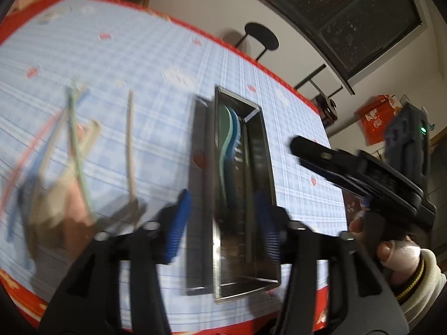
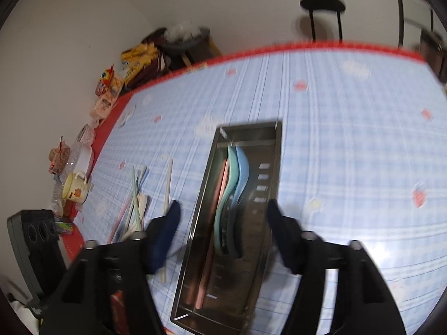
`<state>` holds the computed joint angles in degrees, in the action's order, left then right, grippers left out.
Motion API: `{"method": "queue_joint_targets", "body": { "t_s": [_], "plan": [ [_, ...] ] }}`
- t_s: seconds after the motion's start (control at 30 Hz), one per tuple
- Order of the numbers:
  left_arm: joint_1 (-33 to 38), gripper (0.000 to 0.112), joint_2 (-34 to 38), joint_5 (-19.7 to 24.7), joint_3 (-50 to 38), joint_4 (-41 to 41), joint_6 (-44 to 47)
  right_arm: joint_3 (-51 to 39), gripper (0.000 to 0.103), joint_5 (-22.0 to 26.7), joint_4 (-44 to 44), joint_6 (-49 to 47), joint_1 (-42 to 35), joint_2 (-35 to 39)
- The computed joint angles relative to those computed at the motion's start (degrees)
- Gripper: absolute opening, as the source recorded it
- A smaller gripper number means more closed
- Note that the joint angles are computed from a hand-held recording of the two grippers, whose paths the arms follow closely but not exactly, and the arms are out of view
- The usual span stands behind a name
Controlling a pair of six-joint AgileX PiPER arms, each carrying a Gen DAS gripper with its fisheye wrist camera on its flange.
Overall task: Organize utensils
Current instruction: 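Lower the pink chopstick and mint green spoon into the tray and open both grippers, then move both grippers back to the utensil pile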
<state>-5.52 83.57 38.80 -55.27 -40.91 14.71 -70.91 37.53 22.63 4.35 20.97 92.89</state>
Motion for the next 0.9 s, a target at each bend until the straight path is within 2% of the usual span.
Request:
{"method": "queue_joint_targets", "body": {
  "t_s": [0.03,0.07,0.1,0.13,0.23,0.27,0.4,0.6,0.7,0.9],
  "plan": [
    [0.41,0.063,-0.61,0.11,-0.16,1.20,-0.52,0.19,0.078,-0.35,-1.18,0.75,0.12,-0.85],
    [0.72,0.074,-1.34,0.13,-0.31,2.80,-1.39,0.74,0.085,-1.12,-3.09,2.42,0.63,-2.14],
    [1.07,0.076,-2.04,0.10,-0.27,4.02,-1.97,1.27,0.092,-1.67,-3.83,3.00,0.72,-3.04],
    [1.74,0.084,-3.05,0.11,-0.17,5.43,-2.64,1.66,0.094,-1.90,-3.94,3.02,0.73,-3.66],
    [3.43,0.088,-4.11,1.64,-0.95,8.55,-4.28,2.67,0.097,-2.46,-8.35,6.87,2.37,-5.58],
    [3.46,0.097,-4.14,2.14,-1.50,9.75,-5.42,3.20,0.097,-2.81,-10.97,9.13,3.31,-6.21],
    [5.42,0.097,-5.99,3.35,-0.83,12.09,-6.04,5.57,0.097,-3.91,-18.81,16.30,6.72,-8.31],
    [8.03,0.097,-8.24,6.36,0.13,19.83,-10.78,8.80,0.097,-5.12,-28.18,26.83,12.17,-9.03],
    [9.68,0.097,-9.71,7.60,0.55,22.37,-11.15,9.39,0.097,-5.68,-29.83,29.50,14.51,-8.62],
    [15.17,0.097,-11.52,9.59,1.32,24.98,-6.08,9.73,0.097,-6.61,-34.46,36.49,19.86,-6.79]
  ]
}}
